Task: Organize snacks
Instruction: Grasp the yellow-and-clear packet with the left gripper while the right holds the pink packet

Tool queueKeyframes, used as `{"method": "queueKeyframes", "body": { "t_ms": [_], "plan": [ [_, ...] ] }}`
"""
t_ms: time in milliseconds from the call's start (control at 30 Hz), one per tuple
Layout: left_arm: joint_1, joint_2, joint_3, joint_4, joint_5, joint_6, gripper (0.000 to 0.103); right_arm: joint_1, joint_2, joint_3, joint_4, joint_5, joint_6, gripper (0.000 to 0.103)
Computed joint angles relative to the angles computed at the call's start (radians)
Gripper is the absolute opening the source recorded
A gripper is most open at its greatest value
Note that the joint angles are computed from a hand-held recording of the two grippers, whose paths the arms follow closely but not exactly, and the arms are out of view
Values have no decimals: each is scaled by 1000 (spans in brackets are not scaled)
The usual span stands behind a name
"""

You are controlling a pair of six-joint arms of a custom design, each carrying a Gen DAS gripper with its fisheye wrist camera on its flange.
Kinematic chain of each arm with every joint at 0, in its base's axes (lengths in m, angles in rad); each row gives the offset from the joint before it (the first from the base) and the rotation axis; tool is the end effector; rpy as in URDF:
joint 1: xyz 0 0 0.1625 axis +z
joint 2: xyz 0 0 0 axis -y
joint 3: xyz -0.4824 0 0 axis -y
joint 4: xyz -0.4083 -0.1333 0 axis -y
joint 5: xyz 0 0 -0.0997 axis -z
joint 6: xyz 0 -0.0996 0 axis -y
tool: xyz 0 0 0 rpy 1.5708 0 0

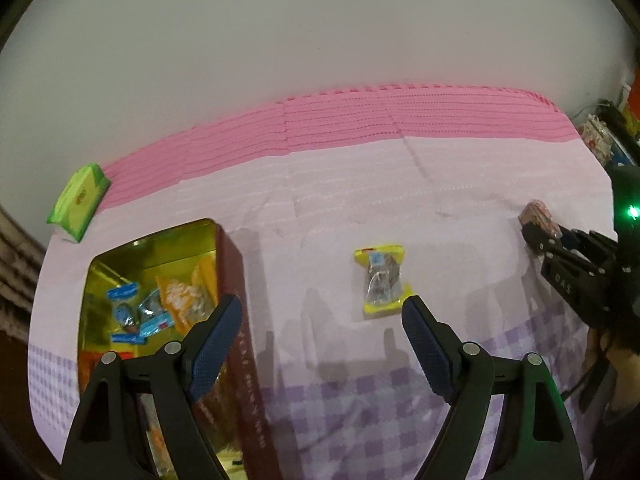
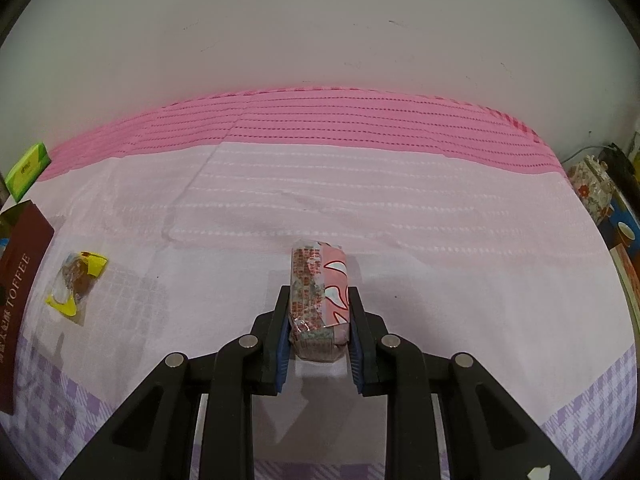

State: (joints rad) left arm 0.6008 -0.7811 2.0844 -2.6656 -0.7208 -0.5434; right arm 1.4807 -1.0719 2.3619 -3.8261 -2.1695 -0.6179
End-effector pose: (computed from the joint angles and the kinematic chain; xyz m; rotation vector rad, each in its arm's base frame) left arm -0.3232 -0.4738 0.0234 0.6016 2.2560 -0.5472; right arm 0.0347 -0.4734 0.2289 0.2244 -2.1586 0.8238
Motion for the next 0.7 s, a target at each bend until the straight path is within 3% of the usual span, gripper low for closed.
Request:
{"method": "queueKeyframes", "body": {
  "t_ms": [700],
  "plan": [
    [67, 116, -124, 4, -56, 76, 82, -4, -4, 5, 3, 12, 9, 23]
  ]
}}
